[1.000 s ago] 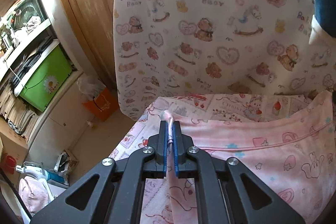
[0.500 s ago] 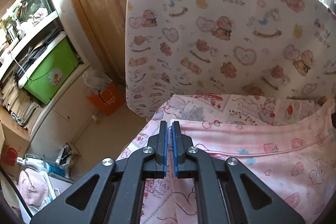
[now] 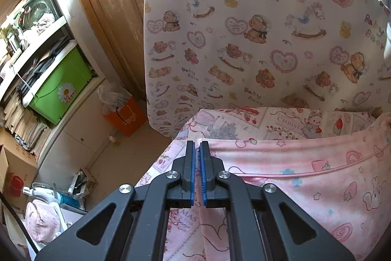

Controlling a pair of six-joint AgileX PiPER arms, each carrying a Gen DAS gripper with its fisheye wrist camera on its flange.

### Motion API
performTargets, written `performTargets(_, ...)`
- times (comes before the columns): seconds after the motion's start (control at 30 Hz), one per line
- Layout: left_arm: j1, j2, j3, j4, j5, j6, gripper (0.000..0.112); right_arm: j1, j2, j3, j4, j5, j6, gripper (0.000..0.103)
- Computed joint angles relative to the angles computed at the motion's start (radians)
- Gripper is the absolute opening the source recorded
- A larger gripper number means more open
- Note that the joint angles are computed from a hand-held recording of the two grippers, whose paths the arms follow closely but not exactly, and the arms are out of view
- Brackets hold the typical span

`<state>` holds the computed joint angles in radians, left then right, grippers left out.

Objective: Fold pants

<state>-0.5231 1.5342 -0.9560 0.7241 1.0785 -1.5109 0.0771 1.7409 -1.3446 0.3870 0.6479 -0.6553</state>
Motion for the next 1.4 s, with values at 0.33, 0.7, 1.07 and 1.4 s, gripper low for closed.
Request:
performTargets(0.33, -0.064, -0.008, -0.016, 0.065, 0.058, -0.02, 0.031, -0.03, -0.011, 0.02, 0.072, 0.03, 0.008, 0.026)
performTargets(0.7, -0.229, -0.094, -0.031, 0.127, -0.073, 0.004, 0.058, -0.533, -0.231, 0.071, 0.407, 0.289, -0.52, 0.062)
performTargets(1.07, -0.391, 0.117, -0.393, -0.031, -0.08, 0.224, 0.058, -0.924, 0.045, -0.157, 0.539, 0.483, -0.604, 0.062)
performTargets(1.4, -0.357, 0.464, -0.866, -0.143, 0.002, 0.382, 0.048, -0.975, 0.223, -0.409, 0.596, 0.563, -0.495, 0.062)
